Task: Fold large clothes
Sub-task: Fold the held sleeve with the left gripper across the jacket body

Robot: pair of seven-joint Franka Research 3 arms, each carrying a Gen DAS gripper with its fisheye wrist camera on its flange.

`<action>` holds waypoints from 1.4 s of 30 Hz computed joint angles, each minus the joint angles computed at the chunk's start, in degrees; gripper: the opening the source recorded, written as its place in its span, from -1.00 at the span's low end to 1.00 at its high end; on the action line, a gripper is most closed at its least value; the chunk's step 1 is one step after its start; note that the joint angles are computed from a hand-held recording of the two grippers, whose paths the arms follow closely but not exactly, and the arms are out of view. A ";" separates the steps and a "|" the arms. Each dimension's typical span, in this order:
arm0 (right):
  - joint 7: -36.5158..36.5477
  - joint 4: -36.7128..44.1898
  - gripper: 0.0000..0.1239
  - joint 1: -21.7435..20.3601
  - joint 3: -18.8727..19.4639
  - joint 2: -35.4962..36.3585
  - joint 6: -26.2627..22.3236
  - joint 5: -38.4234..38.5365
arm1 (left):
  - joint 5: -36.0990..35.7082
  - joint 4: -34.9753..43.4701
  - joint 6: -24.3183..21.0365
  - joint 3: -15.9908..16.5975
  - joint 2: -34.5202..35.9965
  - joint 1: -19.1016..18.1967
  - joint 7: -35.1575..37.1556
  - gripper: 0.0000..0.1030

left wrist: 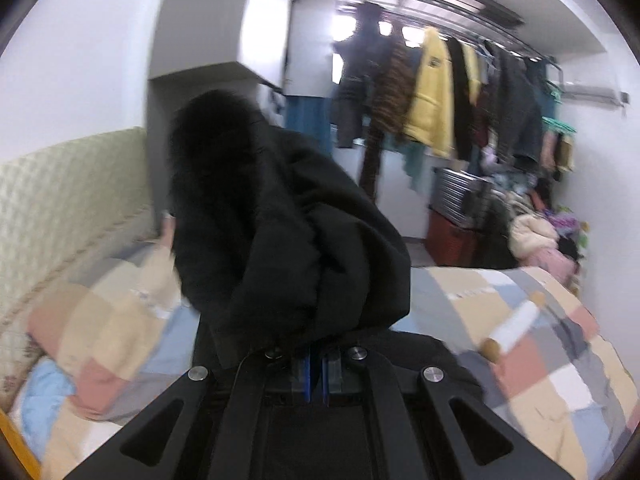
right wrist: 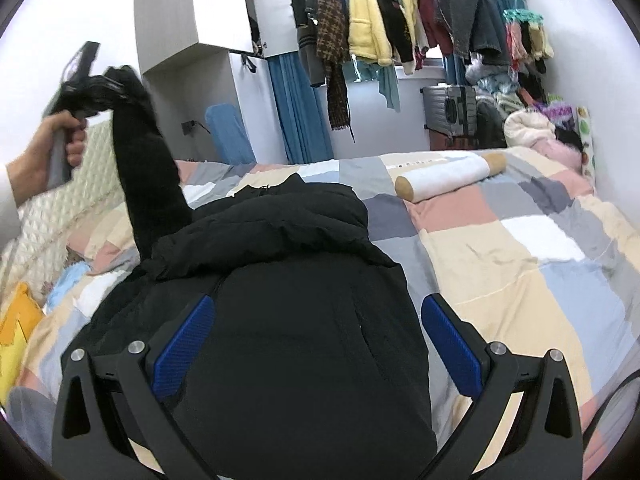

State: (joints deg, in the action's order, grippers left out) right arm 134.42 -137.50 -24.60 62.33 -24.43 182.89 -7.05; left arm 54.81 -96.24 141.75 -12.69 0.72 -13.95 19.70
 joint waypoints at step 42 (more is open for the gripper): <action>-11.43 -2.37 0.66 -1.33 0.98 6.59 5.61 10.93 | -1.46 9.28 -7.56 6.41 22.32 -23.17 13.48 0.59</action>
State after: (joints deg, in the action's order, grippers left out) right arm 122.99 -139.87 -25.94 63.31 -17.84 188.50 3.88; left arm 53.35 -86.97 134.19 -6.28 23.04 -37.12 33.18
